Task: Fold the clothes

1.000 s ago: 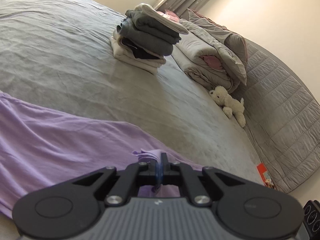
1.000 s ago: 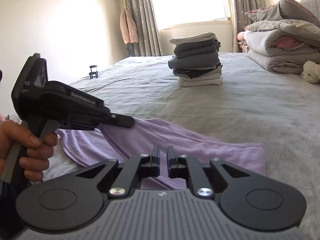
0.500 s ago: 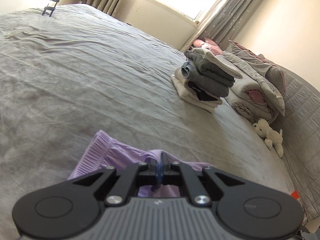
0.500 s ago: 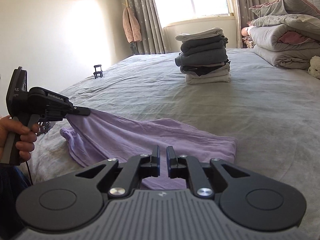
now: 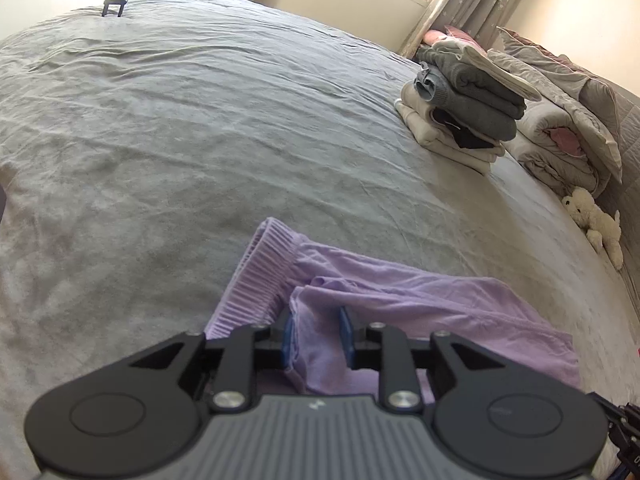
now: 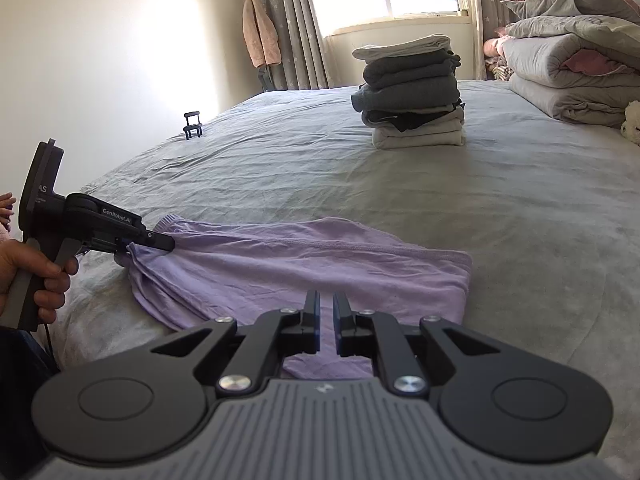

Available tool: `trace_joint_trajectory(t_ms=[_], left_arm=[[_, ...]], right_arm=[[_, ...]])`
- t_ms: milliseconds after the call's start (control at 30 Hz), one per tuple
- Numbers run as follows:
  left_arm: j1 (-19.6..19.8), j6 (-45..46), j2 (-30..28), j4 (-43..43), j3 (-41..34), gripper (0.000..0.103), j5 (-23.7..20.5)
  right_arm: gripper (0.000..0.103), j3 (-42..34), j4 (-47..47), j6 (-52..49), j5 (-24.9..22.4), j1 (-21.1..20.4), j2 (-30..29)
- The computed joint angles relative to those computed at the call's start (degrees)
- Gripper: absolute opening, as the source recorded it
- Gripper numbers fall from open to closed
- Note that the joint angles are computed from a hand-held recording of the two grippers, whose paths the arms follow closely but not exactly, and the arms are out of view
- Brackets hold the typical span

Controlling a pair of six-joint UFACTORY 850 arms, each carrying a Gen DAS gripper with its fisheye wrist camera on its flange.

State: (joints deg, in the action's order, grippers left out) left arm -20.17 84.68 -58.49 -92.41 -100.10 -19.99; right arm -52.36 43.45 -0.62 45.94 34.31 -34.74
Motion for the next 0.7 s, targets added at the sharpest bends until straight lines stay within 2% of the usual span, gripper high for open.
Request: trace_joint_trajectory(t_ms=[133,333,533,600,700], left_arm=[[0.56,2.24,0.60,-2.44,0.69,0.044,-3.09],[0.66,1.65,0.16,-2.72,-1.66,0.045,-1.72],[-1.50,-15.80,-4.72,23.94,-10.78,0.040,-0.32],[-2.15,-19.42,-5.56,30.48,-12.00,0.036,0.57],[-2.85,-21.99,-5.92,36.04,-12.35,0.023,2.96]], right_arm=[[0.012,0.07,0.08,0.60,-0.25,-0.20,0.10],[0.012,0.38,-0.75,2.33,-0.50,-0.61,0.25],[0.012,-0.86,-1.47,2.74,-2.44,-1.19,-0.83],[0.012,-1.43,-1.36,2.64,-3.11,-1.27,-1.30],[0.012,-2.05,-1.90,2.92,-3.76,-1.31,-1.84]])
